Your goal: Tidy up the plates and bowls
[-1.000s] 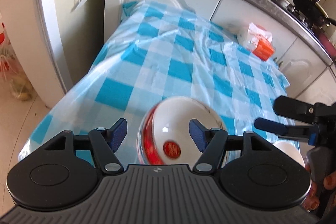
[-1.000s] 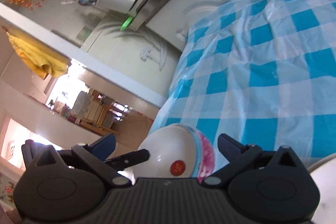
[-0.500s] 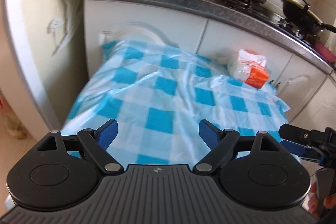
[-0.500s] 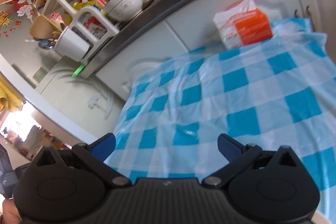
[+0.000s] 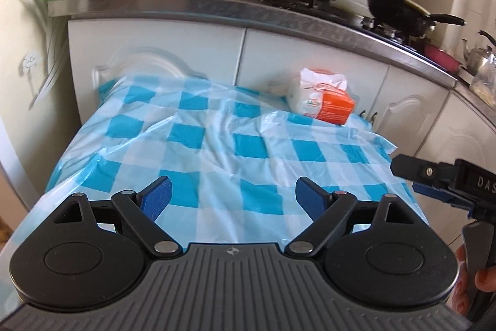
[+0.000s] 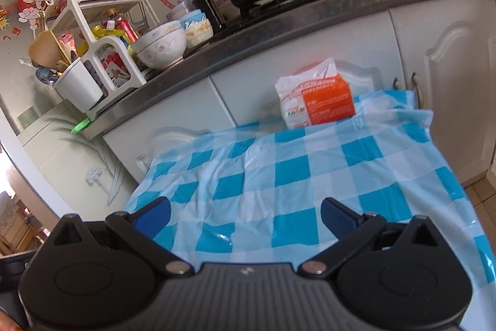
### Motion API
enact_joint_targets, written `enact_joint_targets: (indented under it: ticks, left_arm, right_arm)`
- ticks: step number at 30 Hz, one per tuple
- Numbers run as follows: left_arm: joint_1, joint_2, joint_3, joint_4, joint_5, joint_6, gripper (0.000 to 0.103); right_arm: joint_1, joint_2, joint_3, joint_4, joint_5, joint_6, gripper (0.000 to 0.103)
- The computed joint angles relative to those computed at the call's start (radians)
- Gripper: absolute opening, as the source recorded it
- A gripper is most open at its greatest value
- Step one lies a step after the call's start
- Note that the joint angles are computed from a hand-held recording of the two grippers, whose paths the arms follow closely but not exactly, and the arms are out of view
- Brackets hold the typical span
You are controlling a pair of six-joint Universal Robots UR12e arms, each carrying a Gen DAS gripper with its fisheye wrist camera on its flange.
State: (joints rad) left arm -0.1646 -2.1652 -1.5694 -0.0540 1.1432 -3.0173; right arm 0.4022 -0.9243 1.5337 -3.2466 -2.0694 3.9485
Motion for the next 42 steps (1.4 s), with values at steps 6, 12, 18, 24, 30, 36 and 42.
enact_joint_targets:
  ticks: [6, 12, 18, 24, 30, 36, 42]
  left_arm:
    - [0.019, 0.021, -0.074, 0.113, -0.075, -0.009, 0.103]
    - [0.043, 0.081, -0.178, 0.151, -0.139, 0.042, 0.103]
    - [0.071, 0.145, -0.264, 0.023, -0.324, 0.181, 0.103]
    - [0.059, 0.165, -0.311, -0.141, -0.367, 0.314, 0.103]
    - [0.044, 0.14, -0.314, -0.172, -0.348, 0.272, 0.103]
    - [0.026, 0.121, -0.299, -0.199, -0.361, 0.279, 0.103]
    - [0.016, 0.12, -0.298, -0.241, -0.384, 0.302, 0.103]
  right_arm:
    - [0.05, -0.003, 0.008, 0.011, -0.155, -0.002, 0.102]
    - [0.119, -0.044, 0.07, 0.081, -0.305, 0.145, 0.102]
    - [0.18, -0.089, 0.158, 0.164, -0.387, 0.318, 0.102]
    - [0.204, -0.074, 0.214, 0.079, -0.378, 0.428, 0.102]
    - [0.204, -0.042, 0.221, 0.002, -0.352, 0.427, 0.102]
    - [0.192, -0.013, 0.227, -0.148, -0.282, 0.37, 0.102]
    - [0.186, -0.005, 0.233, -0.202, -0.255, 0.372, 0.103]
